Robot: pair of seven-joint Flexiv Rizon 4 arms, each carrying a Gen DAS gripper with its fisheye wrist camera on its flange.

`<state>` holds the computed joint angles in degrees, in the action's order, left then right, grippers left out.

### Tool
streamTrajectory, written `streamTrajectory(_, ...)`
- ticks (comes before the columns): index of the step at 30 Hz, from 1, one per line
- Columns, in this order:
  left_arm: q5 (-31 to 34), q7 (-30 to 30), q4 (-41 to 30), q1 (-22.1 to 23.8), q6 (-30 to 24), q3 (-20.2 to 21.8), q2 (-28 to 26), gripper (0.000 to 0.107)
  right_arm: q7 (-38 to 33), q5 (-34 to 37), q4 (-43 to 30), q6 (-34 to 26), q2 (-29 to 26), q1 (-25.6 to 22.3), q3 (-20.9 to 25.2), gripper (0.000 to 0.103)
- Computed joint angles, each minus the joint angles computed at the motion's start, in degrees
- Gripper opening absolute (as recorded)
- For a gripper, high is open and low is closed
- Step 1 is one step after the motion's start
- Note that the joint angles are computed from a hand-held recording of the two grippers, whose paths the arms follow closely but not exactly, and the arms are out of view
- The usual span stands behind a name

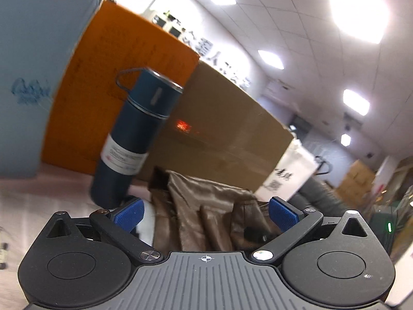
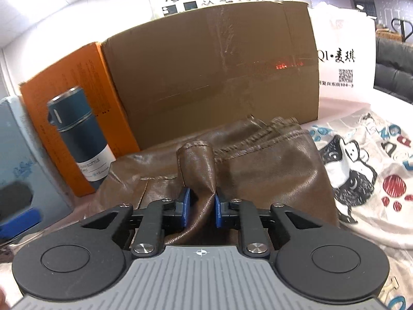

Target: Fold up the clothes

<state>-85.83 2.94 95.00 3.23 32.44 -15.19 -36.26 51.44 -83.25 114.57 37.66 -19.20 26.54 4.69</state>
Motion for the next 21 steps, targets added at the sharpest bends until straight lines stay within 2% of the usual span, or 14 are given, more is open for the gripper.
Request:
streamTrajectory(3,2.8,-3.3,-2.6,-0.2,-1.0,-0.4,-2.0,0.103,3.6,-2.3,3.4,-0.1,2.2,0.0,0.9,0.017)
streamTrajectory(7,7.3,-8.6,-6.9,-0.1,-3.8,-1.8,-5.4,0.103,3.5,-2.1,5.8,-2.7,3.6,0.8,2.5,0.017)
streamTrajectory(11,12.4,-15.4,-12.6,-0.3,-6.6,-3.3,-9.6,0.103,8.1,-5.3,8.2,-2.6,5.0,0.5,3.0,0.024)
streamTrajectory(13,14.0,-18.9,-15.1,-0.4,-7.4,-4.3,-11.4,0.103,10.0,-7.3,8.6,-2.3,4.9,0.2,3.1,0.039)
streamTrajectory(15,15.2,-22.4,-18.1,0.0,-9.9,-5.7,-13.9,0.103,10.9,-7.9,8.2,-4.3,4.0,0.7,3.2,0.049)
streamTrajectory(18,16.2,-22.7,-19.7,-1.3,-6.9,-6.2,-14.7,0.103,12.6,-8.8,7.3,-7.5,2.3,1.8,3.0,0.071)
streamTrajectory(19,16.9,-22.7,-20.2,-2.0,-5.3,-6.2,-14.9,0.103,12.5,-8.8,6.9,-8.7,1.6,2.3,2.9,0.075)
streamTrajectory(21,17.7,-22.4,-20.4,-3.5,-0.9,-6.2,-14.7,0.102,11.3,-8.2,6.4,-11.6,0.2,3.5,2.8,0.075)
